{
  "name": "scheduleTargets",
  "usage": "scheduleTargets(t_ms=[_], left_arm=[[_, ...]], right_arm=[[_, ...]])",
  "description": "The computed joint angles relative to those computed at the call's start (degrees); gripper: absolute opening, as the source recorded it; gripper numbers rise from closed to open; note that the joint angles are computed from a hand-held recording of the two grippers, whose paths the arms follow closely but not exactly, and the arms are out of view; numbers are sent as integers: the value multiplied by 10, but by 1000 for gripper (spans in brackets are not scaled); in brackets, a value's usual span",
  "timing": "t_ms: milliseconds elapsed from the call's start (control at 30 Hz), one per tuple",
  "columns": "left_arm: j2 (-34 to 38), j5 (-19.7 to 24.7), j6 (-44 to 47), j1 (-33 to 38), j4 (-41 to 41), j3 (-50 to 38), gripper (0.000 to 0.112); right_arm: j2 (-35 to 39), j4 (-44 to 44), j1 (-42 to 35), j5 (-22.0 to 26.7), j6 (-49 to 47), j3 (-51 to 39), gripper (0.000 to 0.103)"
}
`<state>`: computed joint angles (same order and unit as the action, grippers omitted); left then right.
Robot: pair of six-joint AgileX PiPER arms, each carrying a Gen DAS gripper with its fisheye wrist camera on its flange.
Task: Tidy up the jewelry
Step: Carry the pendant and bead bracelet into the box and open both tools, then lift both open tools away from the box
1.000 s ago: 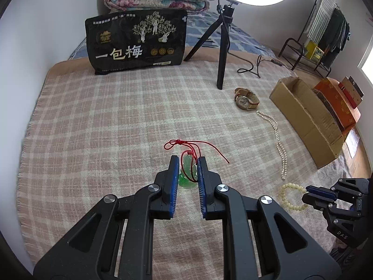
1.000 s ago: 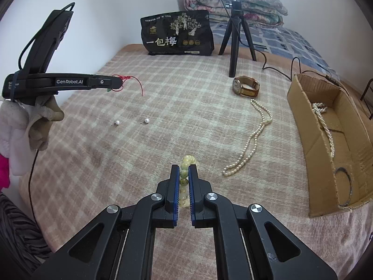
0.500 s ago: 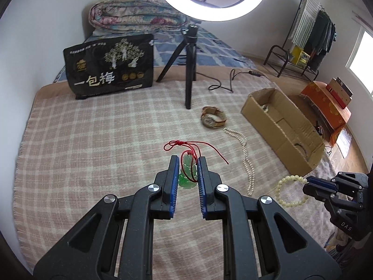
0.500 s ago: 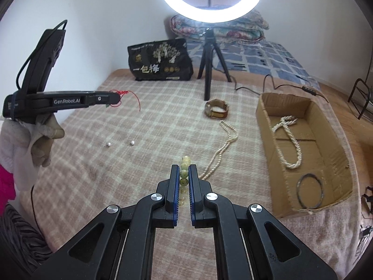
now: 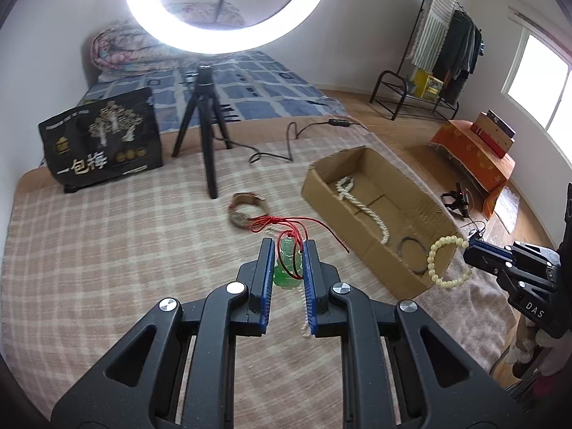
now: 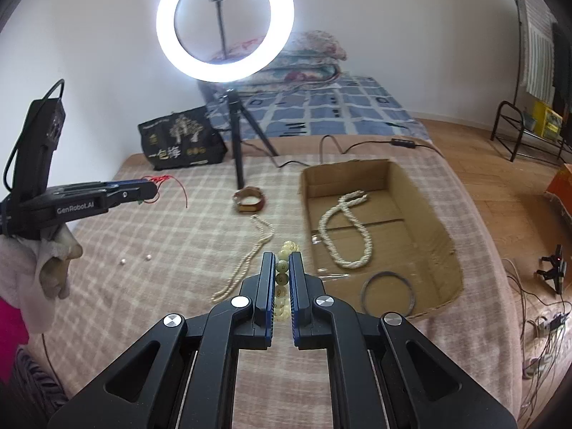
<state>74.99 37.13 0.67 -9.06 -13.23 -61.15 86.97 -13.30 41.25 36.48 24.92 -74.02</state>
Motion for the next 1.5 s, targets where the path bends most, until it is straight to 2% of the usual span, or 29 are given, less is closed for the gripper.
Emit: scheduleTargets(t_ms=[233, 467, 967, 1267, 1333, 1367, 1400, 1433, 1467, 1500], left_arm=[[60, -15, -84, -87, 71, -56, 14], [133, -19, -123, -147, 110, -130, 14], [325, 37, -140, -192, 115, -361, 14], [363, 60, -156, -204, 124, -422, 14], [364, 63, -159, -206, 128, -427, 17], [363, 65, -165, -208, 137, -427, 22], [360, 63, -169, -210, 144, -426, 37], [355, 57, -173, -212, 152, -419, 46], [352, 53, -178, -214, 160, -415, 47], [349, 54, -181, -215, 165, -414, 47]], right_arm=[[-12, 26, -55, -8, -19, 11, 6], [-5, 55, -89, -12, -35, 23, 6], [30, 89, -103, -13, -51, 15, 6], [40, 83, -96, -5, -41, 7, 7], [43, 85, -94, 3, -42, 2, 14], [44, 84, -93, 6, -41, 0, 29], [44, 80, -92, 6, -38, 0, 47], [40, 67, -89, 2, -24, 3, 54], [38, 48, -84, -1, -5, 5, 59], [38, 41, -81, 1, 1, 3, 59]])
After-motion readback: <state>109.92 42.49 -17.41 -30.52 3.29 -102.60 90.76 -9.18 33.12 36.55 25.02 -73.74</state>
